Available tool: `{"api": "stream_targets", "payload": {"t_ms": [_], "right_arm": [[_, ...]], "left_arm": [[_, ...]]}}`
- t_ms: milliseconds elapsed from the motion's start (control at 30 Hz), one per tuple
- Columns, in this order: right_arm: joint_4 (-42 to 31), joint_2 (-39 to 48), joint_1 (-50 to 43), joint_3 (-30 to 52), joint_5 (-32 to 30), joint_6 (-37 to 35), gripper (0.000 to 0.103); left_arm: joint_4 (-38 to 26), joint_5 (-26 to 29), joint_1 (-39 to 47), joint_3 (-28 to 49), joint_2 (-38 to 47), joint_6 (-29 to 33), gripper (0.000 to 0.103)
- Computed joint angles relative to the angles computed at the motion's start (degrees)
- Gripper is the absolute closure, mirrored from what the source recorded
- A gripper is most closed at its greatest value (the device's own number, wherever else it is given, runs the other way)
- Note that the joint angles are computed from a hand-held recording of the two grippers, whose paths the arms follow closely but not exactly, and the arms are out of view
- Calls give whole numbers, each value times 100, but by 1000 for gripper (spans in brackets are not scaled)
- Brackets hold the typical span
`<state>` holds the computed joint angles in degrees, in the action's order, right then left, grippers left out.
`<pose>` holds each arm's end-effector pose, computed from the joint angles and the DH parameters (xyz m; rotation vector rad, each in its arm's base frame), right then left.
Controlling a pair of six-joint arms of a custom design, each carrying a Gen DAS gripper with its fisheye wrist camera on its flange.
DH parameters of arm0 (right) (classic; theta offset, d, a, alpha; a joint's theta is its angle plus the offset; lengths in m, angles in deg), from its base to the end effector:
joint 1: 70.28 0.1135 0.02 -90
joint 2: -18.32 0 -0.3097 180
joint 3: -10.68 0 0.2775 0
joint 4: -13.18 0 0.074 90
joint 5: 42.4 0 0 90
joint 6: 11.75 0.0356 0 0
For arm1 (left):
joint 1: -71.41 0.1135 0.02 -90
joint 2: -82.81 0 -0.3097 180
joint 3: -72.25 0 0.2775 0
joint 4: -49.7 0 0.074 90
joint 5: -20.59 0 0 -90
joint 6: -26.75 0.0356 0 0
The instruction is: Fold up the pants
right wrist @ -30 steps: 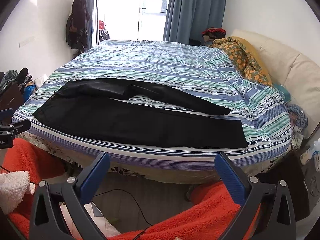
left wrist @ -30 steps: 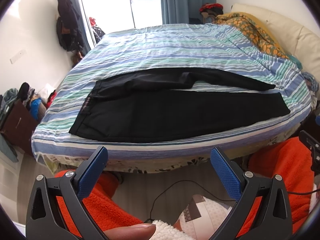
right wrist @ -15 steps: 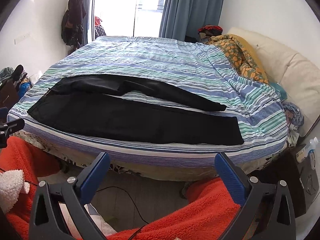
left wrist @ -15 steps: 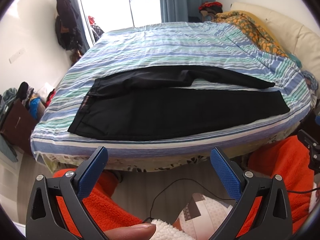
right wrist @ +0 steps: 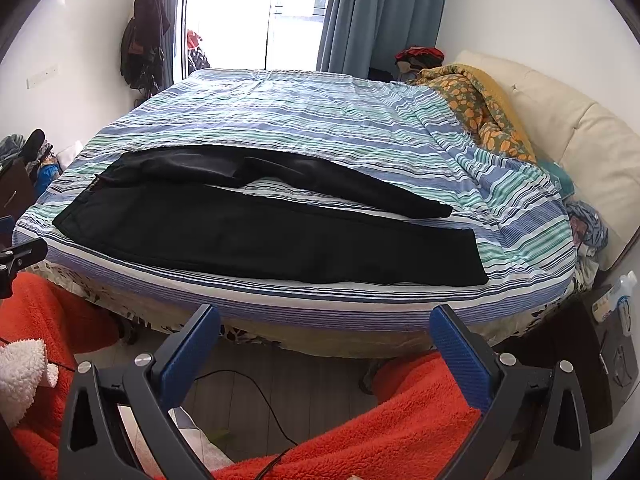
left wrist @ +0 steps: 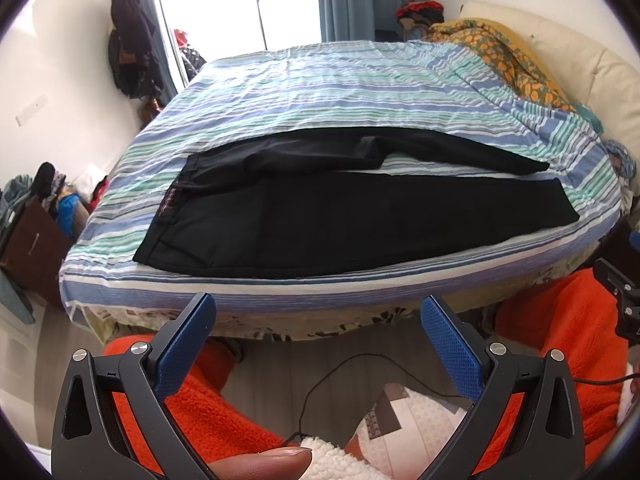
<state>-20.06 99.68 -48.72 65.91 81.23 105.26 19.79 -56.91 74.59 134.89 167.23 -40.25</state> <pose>0.2634 0.0829 0.2083 0.3121 2.3849 -0.3903 0.3149 0.0098 0.2334 0.5120 2.3905 -0.0684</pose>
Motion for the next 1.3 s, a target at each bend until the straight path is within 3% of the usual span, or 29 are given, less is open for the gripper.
{"api": "stream_targets", "payload": {"t_ms": [1300], "right_arm": [[-5, 16, -90, -65, -79, 29, 0]], "left_arm": [[92, -41, -37, -157, -11, -21, 1]]}}
